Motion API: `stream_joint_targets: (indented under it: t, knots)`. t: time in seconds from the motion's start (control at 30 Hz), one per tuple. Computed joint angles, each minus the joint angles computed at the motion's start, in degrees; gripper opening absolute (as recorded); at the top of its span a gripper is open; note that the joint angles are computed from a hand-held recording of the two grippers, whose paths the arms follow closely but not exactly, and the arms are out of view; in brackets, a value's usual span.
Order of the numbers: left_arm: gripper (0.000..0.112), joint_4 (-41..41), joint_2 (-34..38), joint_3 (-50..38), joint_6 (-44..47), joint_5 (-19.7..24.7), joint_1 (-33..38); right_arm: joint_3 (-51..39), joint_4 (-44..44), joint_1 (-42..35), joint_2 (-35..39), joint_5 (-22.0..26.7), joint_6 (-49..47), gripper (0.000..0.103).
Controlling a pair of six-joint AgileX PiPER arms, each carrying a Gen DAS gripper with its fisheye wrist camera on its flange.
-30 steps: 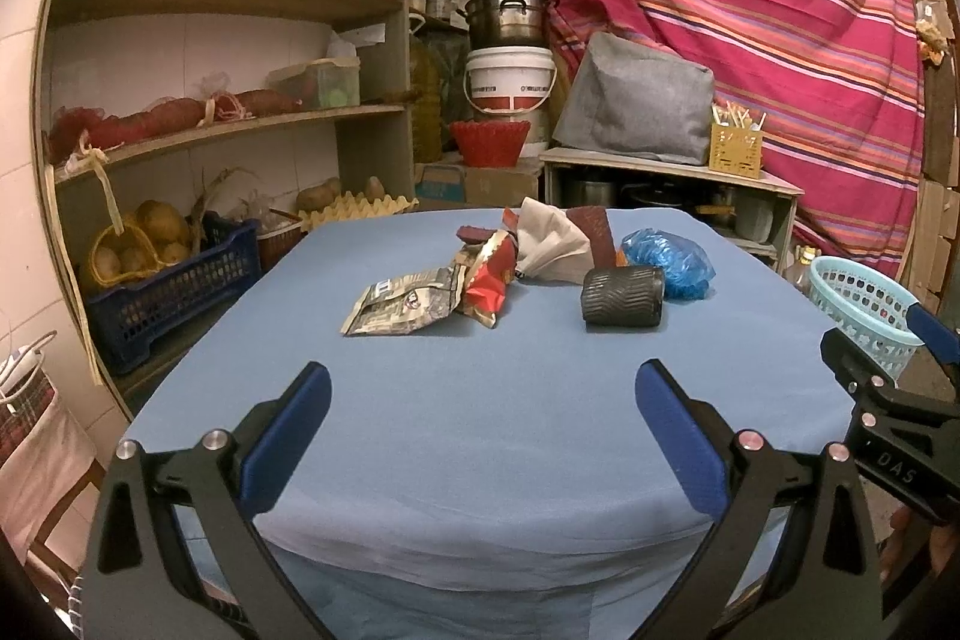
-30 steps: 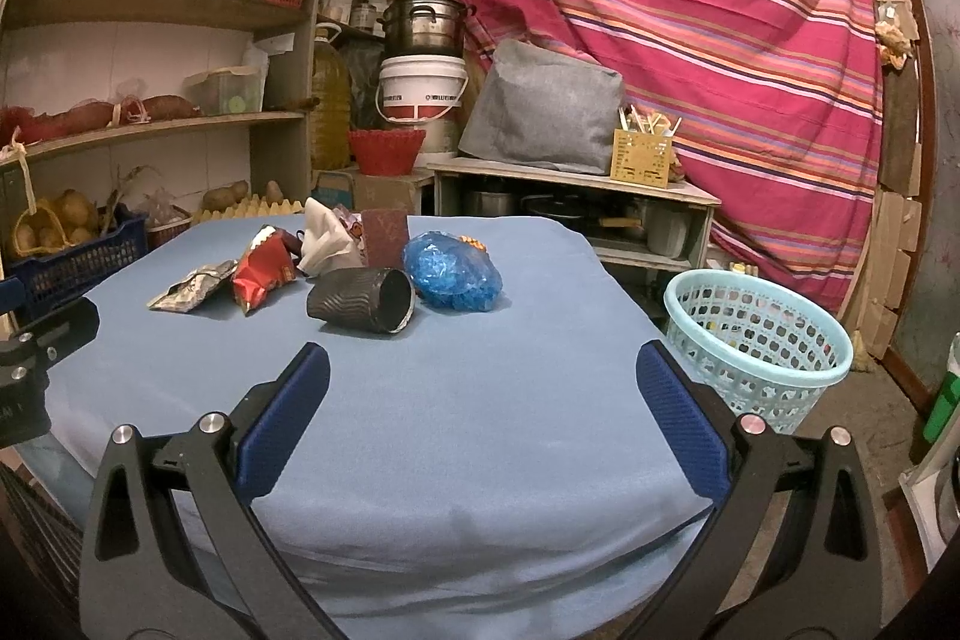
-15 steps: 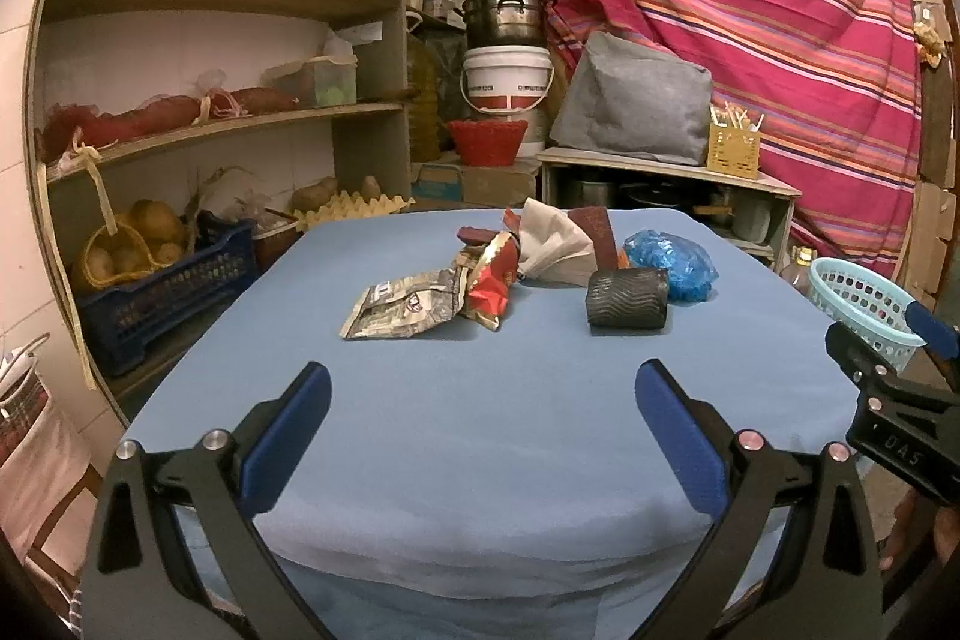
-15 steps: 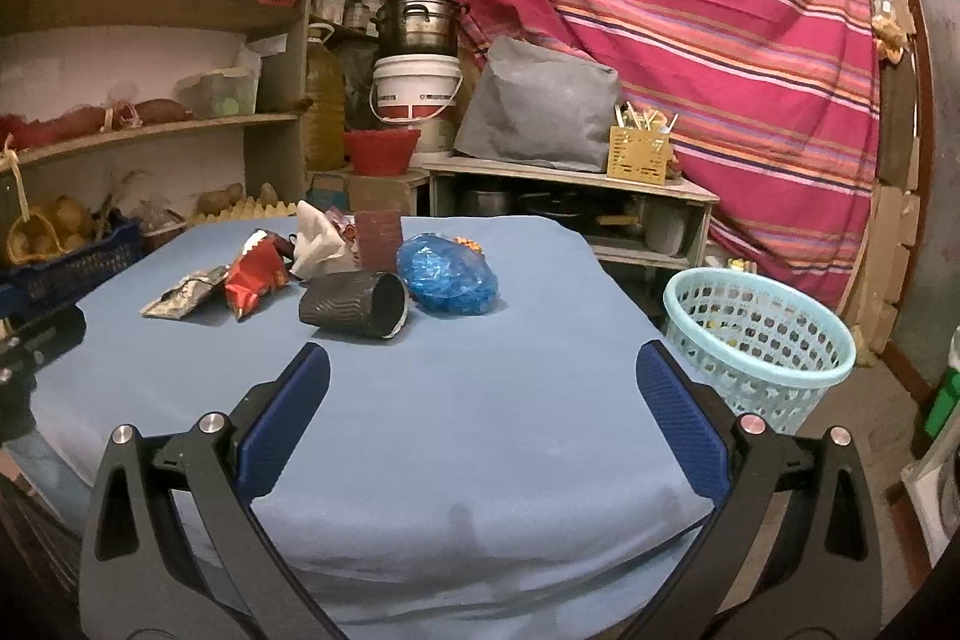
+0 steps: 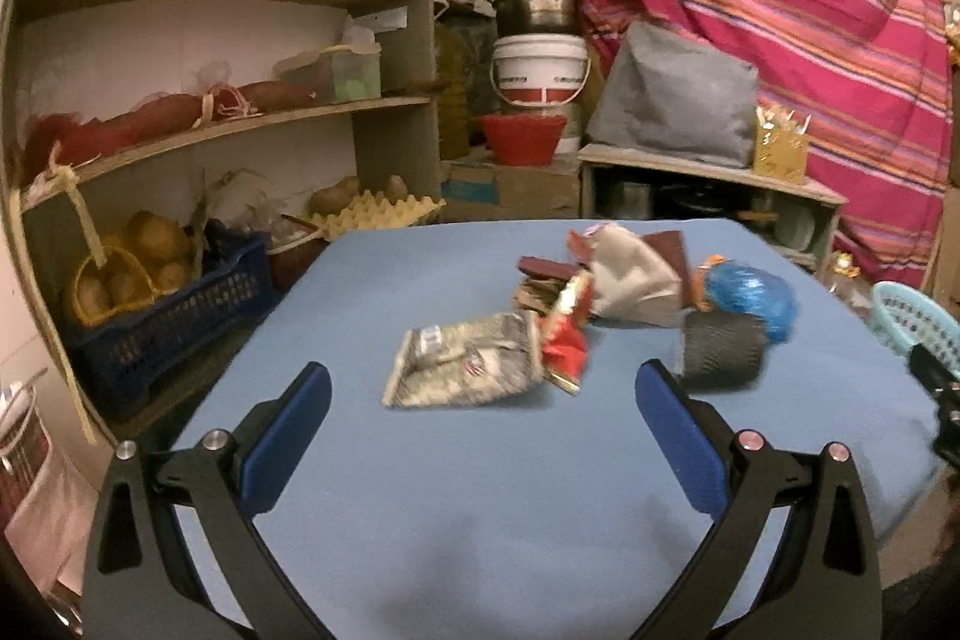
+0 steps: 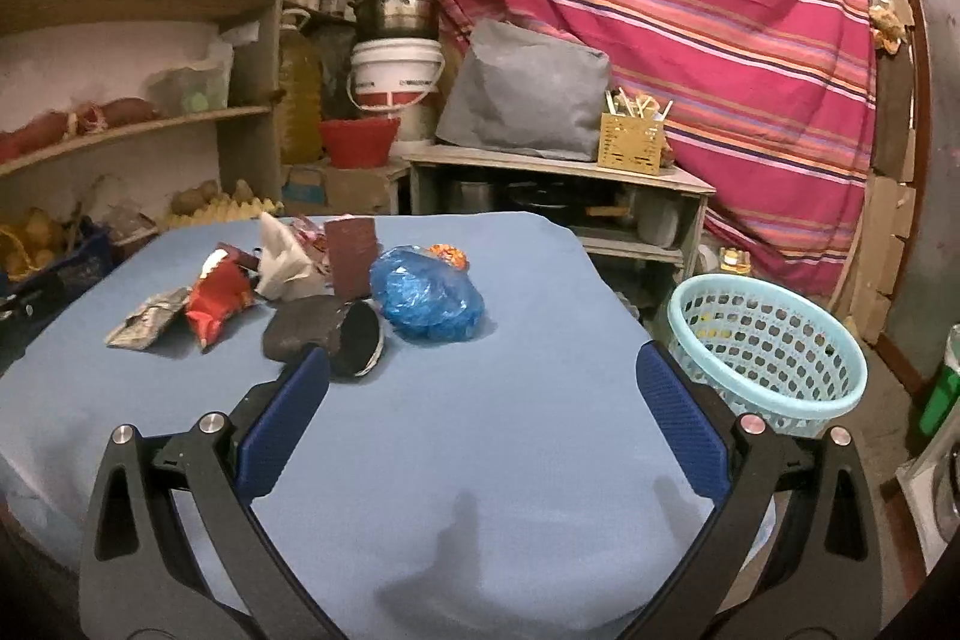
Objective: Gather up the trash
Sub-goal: 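Move the right tool to the black ribbed sleeve and close on it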
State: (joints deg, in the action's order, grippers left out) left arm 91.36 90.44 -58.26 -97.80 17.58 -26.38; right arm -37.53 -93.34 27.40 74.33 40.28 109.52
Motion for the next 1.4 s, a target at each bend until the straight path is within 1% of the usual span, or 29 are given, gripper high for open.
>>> stream_joint_targets:
  t: [0.03,0.1,0.17,0.2,0.27,0.33,0.4,0.43,0.47,0.57,0.67,0.7,0.83,0.9,1.0,1.03,1.1,1.13,1.17,1.2,1.27,1.33,1.4]
  knots:
    - [0.099,-3.76,1.62,-2.11,4.48,-1.2,1.08,-1.18,0.15,-0.37,1.2,-0.03,-0.26,0.099]
    - [0.099,-14.41,5.28,-6.68,15.94,-3.52,3.15,-3.18,-0.47,-1.65,3.32,-1.24,-0.36,0.099]
    - [0.099,-25.03,9.37,-11.39,27.4,-5.07,4.84,-6.3,0.9,-3.38,6.17,-3.59,-2.47,0.099]
    - [0.099,-30.4,10.82,-13.31,33.13,-5.09,5.25,-7.43,2.03,-4.14,7.12,-4.79,-3.76,0.099]
    - [0.099,-40.73,14.71,-18.55,44.59,-3.41,5.68,-11.09,6.12,-6.13,10.34,-7.89,-7.98,0.099]
    - [0.099,-51.99,19.15,-24.15,56.05,-2.19,6.67,-14.18,10.64,-7.56,13.19,-9.79,-12.33,0.099]
    - [0.099,-63.45,22.03,-28.12,67.35,-0.68,7.76,-16.71,14.89,-8.68,15.68,-11.31,-16.0,0.099]
    - [0.099,-68.34,22.81,-29.28,72.15,-0.25,8.3,-17.78,17.01,-9.31,16.64,-12.35,-17.74,0.099]
    - [0.099,-70.94,23.37,-29.65,74.66,-0.21,8.74,-18.68,18.77,-9.74,17.44,-13.18,-19.15,0.099]
    - [0.099,-77.08,24.36,-29.13,80.87,-0.83,9.34,-20.98,22.75,-10.45,19.39,-14.21,-22.21,0.099]
    - [0.099,-85.33,26.32,-31.79,89.83,2.5,9.71,-22.73,25.84,-11.14,20.62,-15.77,-23.91,0.099]
    - [0.099,-85.58,27.05,-32.96,89.99,3.48,9.56,-23.37,26.4,-11.08,21.09,-15.71,-24.39,0.099]
    - [0.099,-88.88,29.8,-37.33,93.61,7.33,10.61,-25.85,27.69,-10.09,23.03,-13.79,-26.11,0.099]
    - [0.099,-88.99,30.69,-38.85,93.36,8.35,11.11,-27.19,28.75,-9.54,23.98,-13.22,-27.09,0.099]
    - [0.098,-96.08,31.2,-39.59,99.67,8.93,12.6,-29.55,31.34,-8.7,25.52,-12.01,-29.61,0.099]
    - [0.098,-97.25,31.31,-39.75,101.05,9.18,12.87,-30.6,32.56,-8.28,26.2,-11.48,-30.87,0.099]
    - [0.094,-98.77,31.41,-39.99,103.36,9.93,13.05,-31.57,33.63,-7.86,27.06,-11.07,-32.12,0.099]
    - [0.086,-99.79,32.05,-41.09,105.14,11.48,13.22,-32.44,34.78,-7.62,27.77,-10.81,-33.18,0.099]
    - [0.08,-99.11,32.81,-42.48,104.67,13.04,13.11,-33.24,35.85,-7.52,28.47,-10.47,-34.05,0.099]
    - [0.08,-99.6,33.31,-43.29,105.02,14.03,13.26,-34.08,37.16,-7.54,29.06,-10.16,-35.21,0.099]
    - [0.079,-101.28,33.19,-43.03,106.64,13.72,13.62,-35.46,39.5,-7.4,30.12,-9.72,-36.97,0.099]
    - [0.077,-101.13,33.25,-43.09,107.69,13.81,13.61,-37.33,40.52,-6.77,31.31,-8.15,-38.07,0.099]
    - [0.068,-102.2,33.73,-43.87,108.88,14.83,13.84,-39.93,41.2,-5.78,32.97,-5.83,-39.21,0.099]
